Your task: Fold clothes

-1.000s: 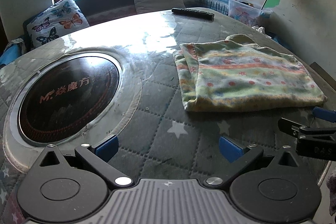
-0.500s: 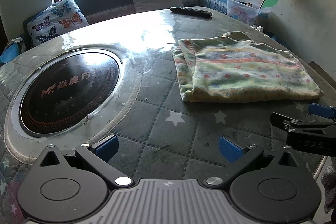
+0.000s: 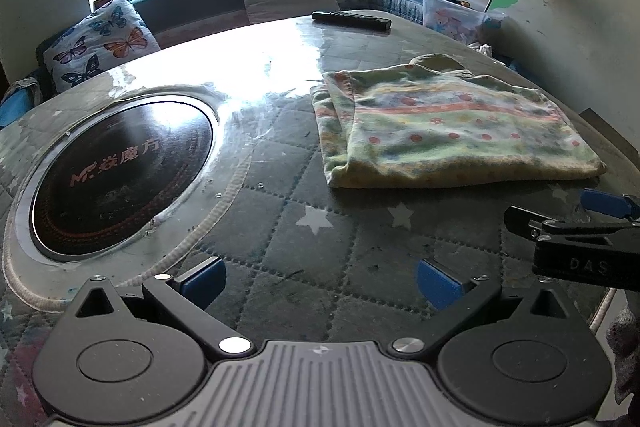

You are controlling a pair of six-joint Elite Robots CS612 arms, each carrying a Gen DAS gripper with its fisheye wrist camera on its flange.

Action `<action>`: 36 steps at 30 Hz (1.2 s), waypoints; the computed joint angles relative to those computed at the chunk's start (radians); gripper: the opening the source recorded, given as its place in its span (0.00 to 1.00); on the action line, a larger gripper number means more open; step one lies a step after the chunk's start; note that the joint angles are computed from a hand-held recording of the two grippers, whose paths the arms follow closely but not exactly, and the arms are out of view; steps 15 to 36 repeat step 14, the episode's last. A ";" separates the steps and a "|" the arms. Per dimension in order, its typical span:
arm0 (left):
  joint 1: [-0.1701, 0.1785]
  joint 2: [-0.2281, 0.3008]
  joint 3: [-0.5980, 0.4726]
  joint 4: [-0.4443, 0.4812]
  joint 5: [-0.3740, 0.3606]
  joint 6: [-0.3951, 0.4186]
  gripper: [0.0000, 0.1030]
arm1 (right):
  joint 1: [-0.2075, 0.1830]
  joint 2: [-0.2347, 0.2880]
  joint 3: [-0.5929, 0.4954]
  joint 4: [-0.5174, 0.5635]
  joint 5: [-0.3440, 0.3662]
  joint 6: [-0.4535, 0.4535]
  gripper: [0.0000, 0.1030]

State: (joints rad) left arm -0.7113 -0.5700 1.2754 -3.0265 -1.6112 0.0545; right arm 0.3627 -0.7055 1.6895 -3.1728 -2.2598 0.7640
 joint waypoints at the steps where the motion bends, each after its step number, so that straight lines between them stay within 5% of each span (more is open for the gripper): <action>1: 0.000 0.000 0.001 0.000 -0.001 0.001 1.00 | 0.000 0.000 0.000 0.001 0.000 0.001 1.00; 36: -0.001 0.000 -0.001 -0.003 -0.001 0.006 1.00 | 0.001 0.000 -0.007 0.008 -0.005 0.005 1.00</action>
